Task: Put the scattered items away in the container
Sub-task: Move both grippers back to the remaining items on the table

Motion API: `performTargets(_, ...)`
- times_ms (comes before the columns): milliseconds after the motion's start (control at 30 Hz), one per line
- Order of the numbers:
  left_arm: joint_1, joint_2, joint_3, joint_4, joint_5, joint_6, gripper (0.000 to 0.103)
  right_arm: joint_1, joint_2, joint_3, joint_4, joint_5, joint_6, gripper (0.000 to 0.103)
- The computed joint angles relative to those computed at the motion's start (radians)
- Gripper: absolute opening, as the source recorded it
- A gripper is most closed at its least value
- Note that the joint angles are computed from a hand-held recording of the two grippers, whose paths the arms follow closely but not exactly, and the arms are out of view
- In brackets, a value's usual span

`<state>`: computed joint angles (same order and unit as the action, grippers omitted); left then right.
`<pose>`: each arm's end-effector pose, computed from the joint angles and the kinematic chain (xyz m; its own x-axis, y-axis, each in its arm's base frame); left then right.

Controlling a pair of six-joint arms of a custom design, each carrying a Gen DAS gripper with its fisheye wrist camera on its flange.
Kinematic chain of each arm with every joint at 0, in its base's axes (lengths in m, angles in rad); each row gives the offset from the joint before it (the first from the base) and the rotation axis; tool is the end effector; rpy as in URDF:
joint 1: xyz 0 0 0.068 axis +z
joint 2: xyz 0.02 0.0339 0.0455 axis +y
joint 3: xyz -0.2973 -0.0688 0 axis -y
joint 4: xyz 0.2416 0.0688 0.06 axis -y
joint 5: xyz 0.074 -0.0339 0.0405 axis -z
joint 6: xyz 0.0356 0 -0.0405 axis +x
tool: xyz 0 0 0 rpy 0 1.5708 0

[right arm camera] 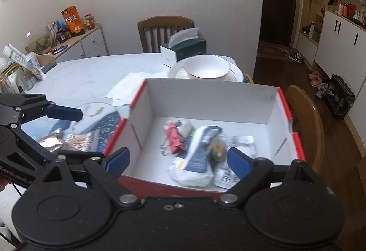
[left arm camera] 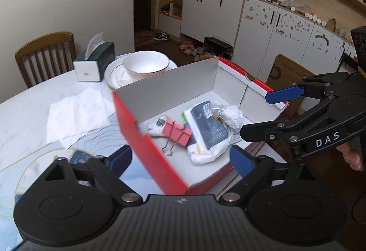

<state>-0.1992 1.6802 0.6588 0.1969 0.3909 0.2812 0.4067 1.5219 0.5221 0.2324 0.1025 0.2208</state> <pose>0.2937 -0.0731 0.1558 -0.5703 0.3769 -0.7299 0.6191 0.7812 -0.0804 0.2451 0.1016 0.1636 -0.6935 -0.0615 -0.7178 -0.1783 0.9800 0.0883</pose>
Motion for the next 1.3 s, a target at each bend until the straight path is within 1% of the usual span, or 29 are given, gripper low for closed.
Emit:
performTargets(33,0.023,-0.01,-0.011,0.0,0.016,0.01,0.101,0.025,-0.003,0.003,0.0,0.019,0.013,0.094)
performTargets(133,0.105,-0.035,-0.034,-0.014,0.065,0.051,0.102,0.097,-0.008,0.016,-0.008,0.067,0.063,0.096)
performTargets(333,0.309,-0.048,-0.032,-0.096,0.185,0.164,0.102,0.247,0.033,0.079,-0.054,0.169,0.174,0.097)
performTargets(500,0.475,-0.025,-0.014,-0.177,0.282,0.328,0.102,0.359,0.097,0.143,-0.09,0.242,0.265,0.097)
performTargets(567,0.529,-0.01,-0.009,-0.206,0.308,0.394,0.102,0.398,0.127,0.171,-0.105,0.27,0.295,0.098)
performTargets(767,0.678,0.052,0.032,-0.301,0.378,0.545,0.102,0.488,0.205,0.245,-0.137,0.325,0.375,0.098)
performTargets(867,0.743,0.084,0.056,-0.339,0.406,0.635,0.102,0.523,0.251,0.288,-0.151,0.339,0.409,0.098)
performTargets(1000,0.812,0.142,0.114,-0.435,0.421,0.771,0.103,0.56,0.312,0.347,-0.183,0.341,0.445,0.098)
performTargets(1167,0.864,0.215,0.165,-0.509,0.411,0.916,0.103,0.598,0.392,0.429,-0.225,0.332,0.487,0.098)
performTargets(1233,0.873,0.244,0.191,-0.543,0.384,0.989,0.103,0.607,0.424,0.465,-0.241,0.328,0.507,0.098)
performTargets(1300,0.884,0.271,0.199,-0.54,0.375,1.037,0.103,0.614,0.455,0.498,-0.25,0.32,0.524,0.098)
